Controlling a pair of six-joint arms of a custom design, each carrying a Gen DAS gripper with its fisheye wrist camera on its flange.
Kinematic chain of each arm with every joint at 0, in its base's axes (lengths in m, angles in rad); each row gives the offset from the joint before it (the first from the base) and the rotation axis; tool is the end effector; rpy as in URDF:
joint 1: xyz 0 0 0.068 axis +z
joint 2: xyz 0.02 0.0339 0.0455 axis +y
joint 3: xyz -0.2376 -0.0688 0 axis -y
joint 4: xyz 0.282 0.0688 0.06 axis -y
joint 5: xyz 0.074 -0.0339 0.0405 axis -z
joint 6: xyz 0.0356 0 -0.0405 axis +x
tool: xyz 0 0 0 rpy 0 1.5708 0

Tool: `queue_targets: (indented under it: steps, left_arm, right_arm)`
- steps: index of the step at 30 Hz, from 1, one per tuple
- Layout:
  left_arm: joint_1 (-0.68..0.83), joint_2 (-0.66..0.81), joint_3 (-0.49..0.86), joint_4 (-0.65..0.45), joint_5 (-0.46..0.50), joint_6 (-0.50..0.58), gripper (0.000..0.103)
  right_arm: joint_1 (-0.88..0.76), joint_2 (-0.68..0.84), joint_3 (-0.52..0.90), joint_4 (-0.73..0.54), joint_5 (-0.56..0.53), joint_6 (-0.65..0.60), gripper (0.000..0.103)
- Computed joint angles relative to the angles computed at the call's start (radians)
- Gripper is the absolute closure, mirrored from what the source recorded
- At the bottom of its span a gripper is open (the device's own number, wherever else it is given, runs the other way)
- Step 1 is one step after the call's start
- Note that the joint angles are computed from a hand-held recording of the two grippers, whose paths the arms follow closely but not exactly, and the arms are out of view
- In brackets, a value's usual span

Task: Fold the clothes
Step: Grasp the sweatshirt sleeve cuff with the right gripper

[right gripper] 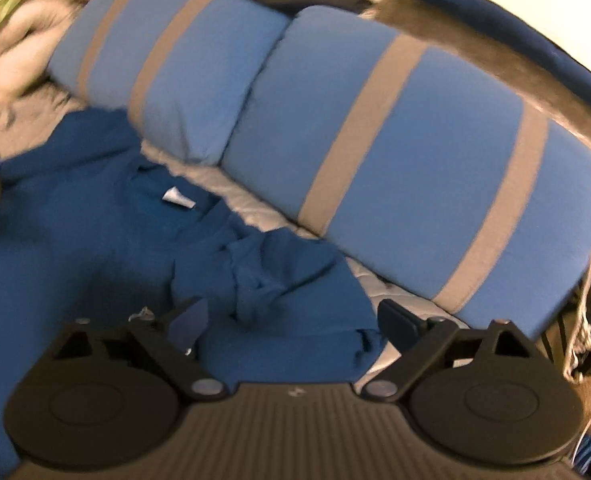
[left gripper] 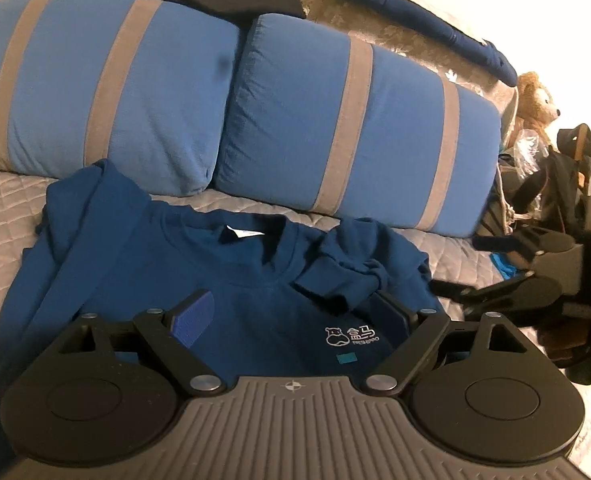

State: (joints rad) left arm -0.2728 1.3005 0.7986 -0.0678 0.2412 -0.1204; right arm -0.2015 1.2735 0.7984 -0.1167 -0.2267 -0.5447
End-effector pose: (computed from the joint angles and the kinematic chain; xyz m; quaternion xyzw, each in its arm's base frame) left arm 0.3098 -0.0955 0.2008 0.1239 0.8640 -0.1966 0.4466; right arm 0.3140 -0.0560 0.2044 -0.2021 0.8549 -0.0773 0.4714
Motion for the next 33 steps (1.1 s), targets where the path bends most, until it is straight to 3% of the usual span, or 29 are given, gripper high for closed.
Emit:
queue_targets:
  steps: [7,12,18,19,21,22,25,33]
  left_arm:
    - [0.021,0.028,0.023,-0.022,0.03,-0.03,0.017]
    - [0.029,0.047,0.039,-0.033,0.039,-0.051,0.017]
    - [0.044,0.072,0.059,-0.048,0.067,-0.066,0.017]
    - [0.046,0.075,0.062,-0.05,0.072,-0.069,0.017]
    - [0.047,0.08,0.067,-0.056,0.08,-0.069,0.017]
    - [0.048,0.081,0.067,-0.056,0.084,-0.068,0.017]
    - [0.052,0.081,0.065,-0.05,0.097,-0.068,0.017]
    - [0.065,0.085,0.067,-0.05,0.119,-0.09,0.017]
  right_arm:
    - [0.108,0.089,-0.051,0.134,0.09,-0.106,0.014]
    - [0.205,0.181,-0.068,0.286,0.22,-0.287,0.018]
    - [0.277,0.333,0.006,0.342,0.319,-0.464,0.029]
    - [0.28,0.347,0.022,0.33,0.321,-0.459,0.038]
    - [0.28,0.358,0.048,0.303,0.311,-0.44,0.063]
    - [0.278,0.355,0.057,0.289,0.3,-0.426,0.08]
    - [0.259,0.308,0.088,0.242,0.261,-0.33,0.084]
    - [0.046,0.248,0.377,-0.026,0.037,0.177,0.086]
